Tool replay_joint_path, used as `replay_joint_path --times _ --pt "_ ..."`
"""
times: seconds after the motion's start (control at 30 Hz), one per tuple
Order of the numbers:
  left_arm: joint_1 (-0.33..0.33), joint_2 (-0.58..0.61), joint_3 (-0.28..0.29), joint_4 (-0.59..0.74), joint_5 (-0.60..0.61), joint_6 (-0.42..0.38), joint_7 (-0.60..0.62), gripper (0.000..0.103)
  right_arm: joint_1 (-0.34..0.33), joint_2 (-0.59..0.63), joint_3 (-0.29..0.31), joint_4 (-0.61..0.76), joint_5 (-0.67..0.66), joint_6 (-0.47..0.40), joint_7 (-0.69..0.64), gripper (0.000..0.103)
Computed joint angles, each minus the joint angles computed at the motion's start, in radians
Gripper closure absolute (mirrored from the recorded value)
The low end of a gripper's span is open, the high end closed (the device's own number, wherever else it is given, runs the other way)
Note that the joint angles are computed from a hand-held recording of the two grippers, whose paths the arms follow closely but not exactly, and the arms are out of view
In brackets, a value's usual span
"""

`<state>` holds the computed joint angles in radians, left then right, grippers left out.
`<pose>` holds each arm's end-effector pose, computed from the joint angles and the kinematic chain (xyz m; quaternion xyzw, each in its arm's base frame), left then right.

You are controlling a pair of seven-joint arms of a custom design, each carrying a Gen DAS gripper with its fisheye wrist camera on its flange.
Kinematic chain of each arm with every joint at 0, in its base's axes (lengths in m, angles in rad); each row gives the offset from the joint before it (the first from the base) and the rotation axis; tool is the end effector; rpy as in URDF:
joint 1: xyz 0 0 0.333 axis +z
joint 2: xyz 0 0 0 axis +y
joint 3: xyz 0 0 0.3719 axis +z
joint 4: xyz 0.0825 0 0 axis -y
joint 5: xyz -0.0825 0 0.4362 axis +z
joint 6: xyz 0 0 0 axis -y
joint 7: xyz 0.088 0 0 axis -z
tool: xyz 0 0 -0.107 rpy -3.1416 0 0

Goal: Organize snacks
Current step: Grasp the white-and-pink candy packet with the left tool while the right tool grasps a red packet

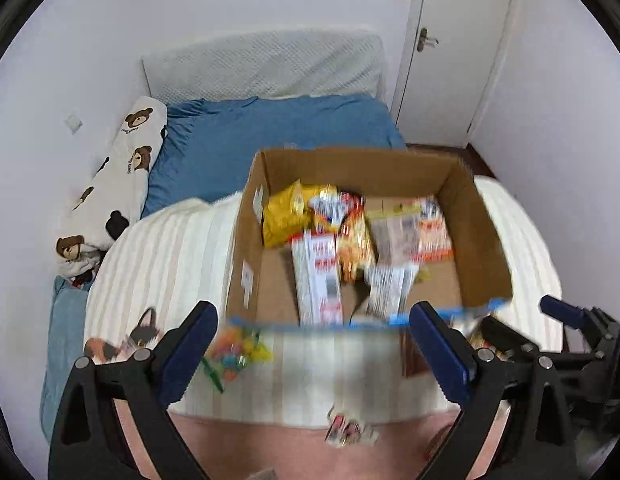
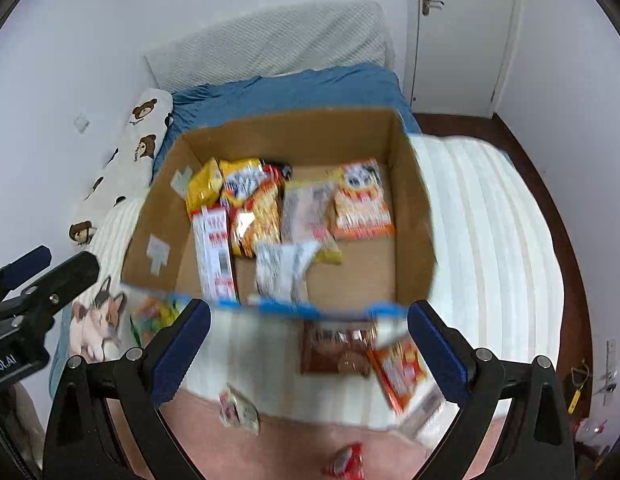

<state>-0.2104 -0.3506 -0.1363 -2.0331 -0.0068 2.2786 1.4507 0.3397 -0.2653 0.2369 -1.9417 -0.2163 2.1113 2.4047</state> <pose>0.4908 -0.1913 0.7028 -0.5941 0.7492 -0.2380 0.1705 0.4589 0.3072 0.6867 -0.6205 0.7439 -0.1493 0.1980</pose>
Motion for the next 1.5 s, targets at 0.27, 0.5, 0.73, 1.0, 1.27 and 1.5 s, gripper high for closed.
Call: replay_joint_path --times 0.27,0.5,0.73,1.0,1.27,1.5 --pt "-0.02 -0.004 -0.011 -0.154 -0.02 -0.16 -0.017 0.005 -0.008 -0.169 -0.012 -0.279 0.15 -0.063 0.034 0.002" --pt "-0.039 0.089 -0.03 -0.195 -0.067 -0.219 -0.004 0.005 -0.031 -0.225 -0.023 -0.496 0.263 -0.039 0.08 0.002" --pt "-0.054 0.15 -0.049 -0.179 -0.102 -0.229 0.024 0.005 -0.033 -0.185 -0.029 -0.51 0.268 -0.023 0.042 0.0" --pt "-0.042 0.191 -0.048 -0.155 -0.152 -0.216 0.047 0.005 -0.03 -0.25 -0.046 -0.528 0.343 0.038 -0.038 0.012" --pt "-0.04 0.211 -0.06 -0.143 -0.16 -0.203 0.066 0.04 0.046 -0.26 -0.041 -0.547 0.53 0.168 -0.088 0.012" --pt "-0.054 0.198 -0.069 -0.154 -0.156 -0.181 0.042 0.043 0.029 -0.179 0.04 -0.491 0.367 0.068 0.047 0.055"
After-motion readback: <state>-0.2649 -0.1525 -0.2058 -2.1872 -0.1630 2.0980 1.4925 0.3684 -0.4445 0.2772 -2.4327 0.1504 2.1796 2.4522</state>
